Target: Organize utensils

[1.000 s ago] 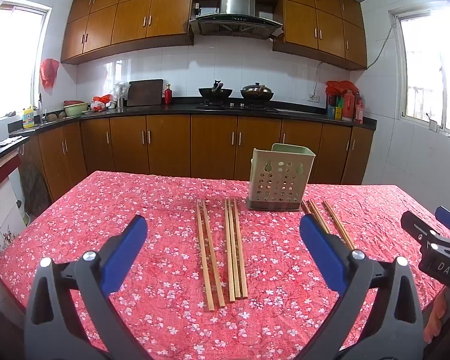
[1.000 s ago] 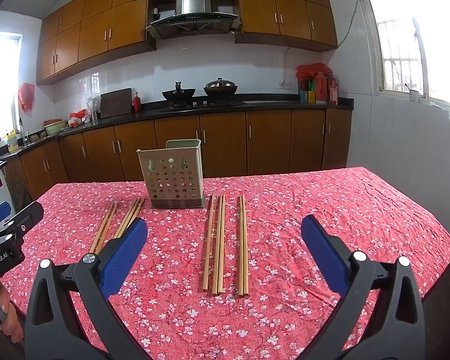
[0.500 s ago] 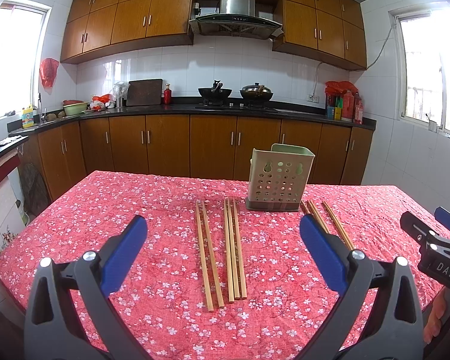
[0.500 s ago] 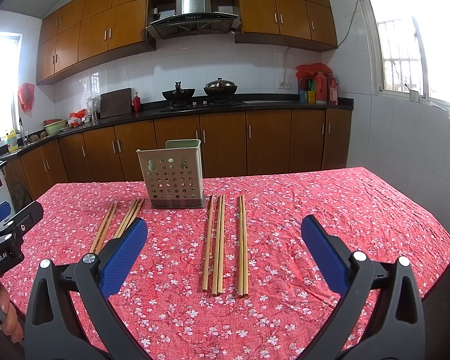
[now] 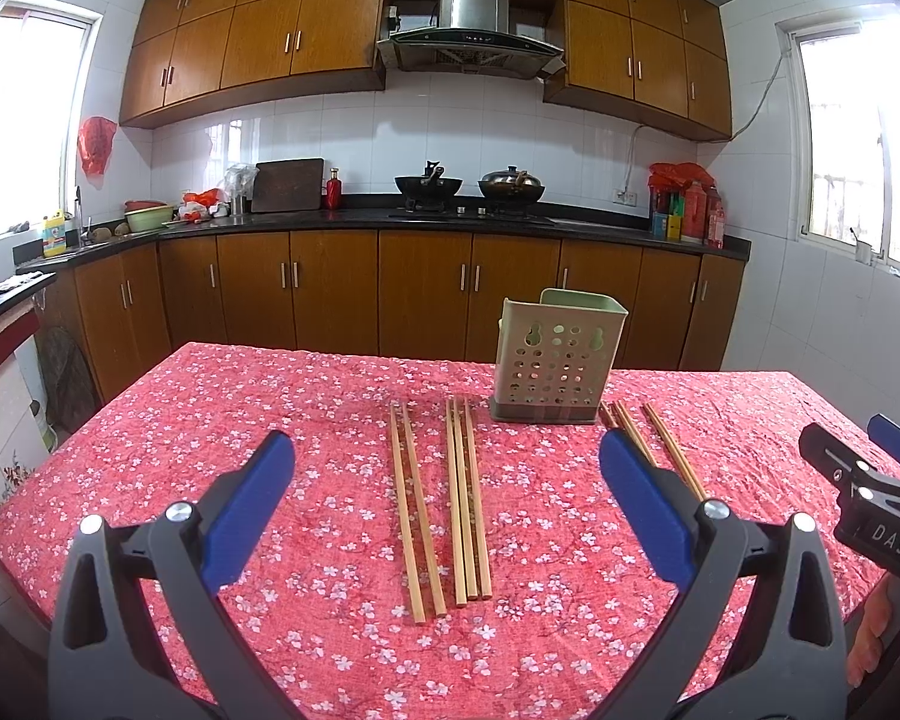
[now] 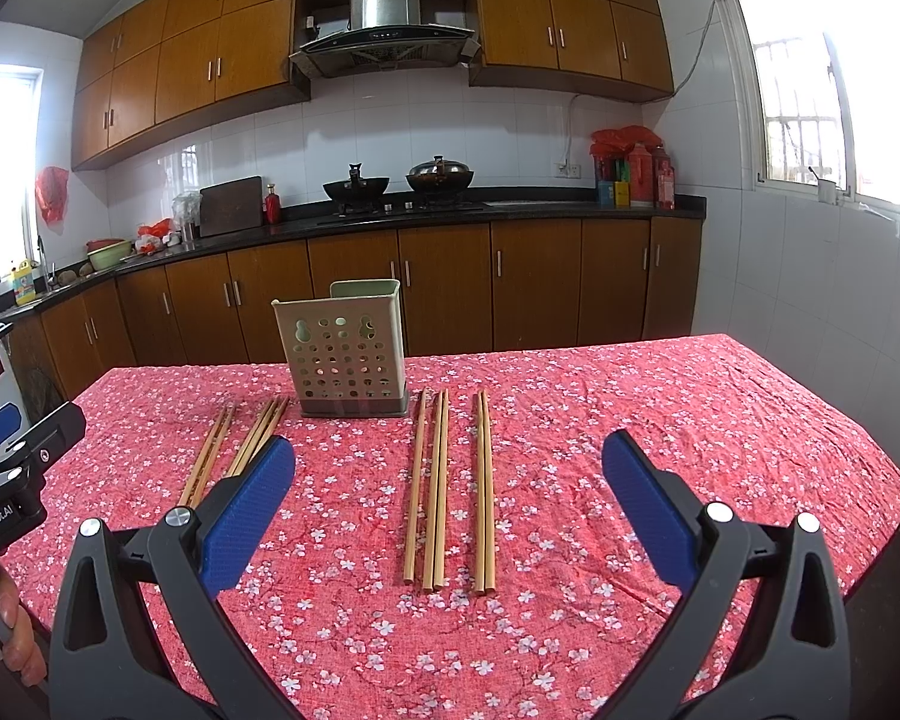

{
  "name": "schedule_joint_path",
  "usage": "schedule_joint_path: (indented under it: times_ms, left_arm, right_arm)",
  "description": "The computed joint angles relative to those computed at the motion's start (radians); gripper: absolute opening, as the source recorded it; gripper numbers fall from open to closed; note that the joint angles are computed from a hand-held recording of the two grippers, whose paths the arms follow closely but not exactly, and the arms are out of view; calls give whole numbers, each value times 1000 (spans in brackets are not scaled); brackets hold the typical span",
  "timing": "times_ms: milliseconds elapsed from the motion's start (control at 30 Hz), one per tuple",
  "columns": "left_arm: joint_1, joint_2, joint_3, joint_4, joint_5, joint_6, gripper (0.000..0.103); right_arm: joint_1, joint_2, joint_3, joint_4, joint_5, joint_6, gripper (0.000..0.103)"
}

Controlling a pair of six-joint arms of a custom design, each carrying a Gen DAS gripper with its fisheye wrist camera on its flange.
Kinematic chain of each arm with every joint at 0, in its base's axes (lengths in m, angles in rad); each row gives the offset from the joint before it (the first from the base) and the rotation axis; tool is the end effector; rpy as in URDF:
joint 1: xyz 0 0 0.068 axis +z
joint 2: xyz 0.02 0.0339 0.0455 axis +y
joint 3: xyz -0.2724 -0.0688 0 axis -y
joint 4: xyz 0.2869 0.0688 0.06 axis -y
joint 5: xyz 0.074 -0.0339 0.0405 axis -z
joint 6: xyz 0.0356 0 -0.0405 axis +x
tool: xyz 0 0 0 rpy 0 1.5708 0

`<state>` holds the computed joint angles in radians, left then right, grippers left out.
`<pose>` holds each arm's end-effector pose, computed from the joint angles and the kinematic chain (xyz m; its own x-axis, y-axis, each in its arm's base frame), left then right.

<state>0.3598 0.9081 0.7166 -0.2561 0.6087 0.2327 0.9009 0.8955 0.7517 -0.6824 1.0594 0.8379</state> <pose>0.2304 0.0649 0.2879 -0.3495 0.0706 -0.9343 0.2818 0.9589 -0.0329 0.1511 0.1408 0.2772 -0.3179 0.1845 -0.9300 0.3282 0.9417 0.0746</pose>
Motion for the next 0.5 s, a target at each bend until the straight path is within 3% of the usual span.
schedule_joint_path:
  times_ms: [500]
  left_arm:
    - [-12, -12, -9, -1, -10, -6, 99]
  right_arm:
    - [5, -3, -2, -9, 2, 10, 101]
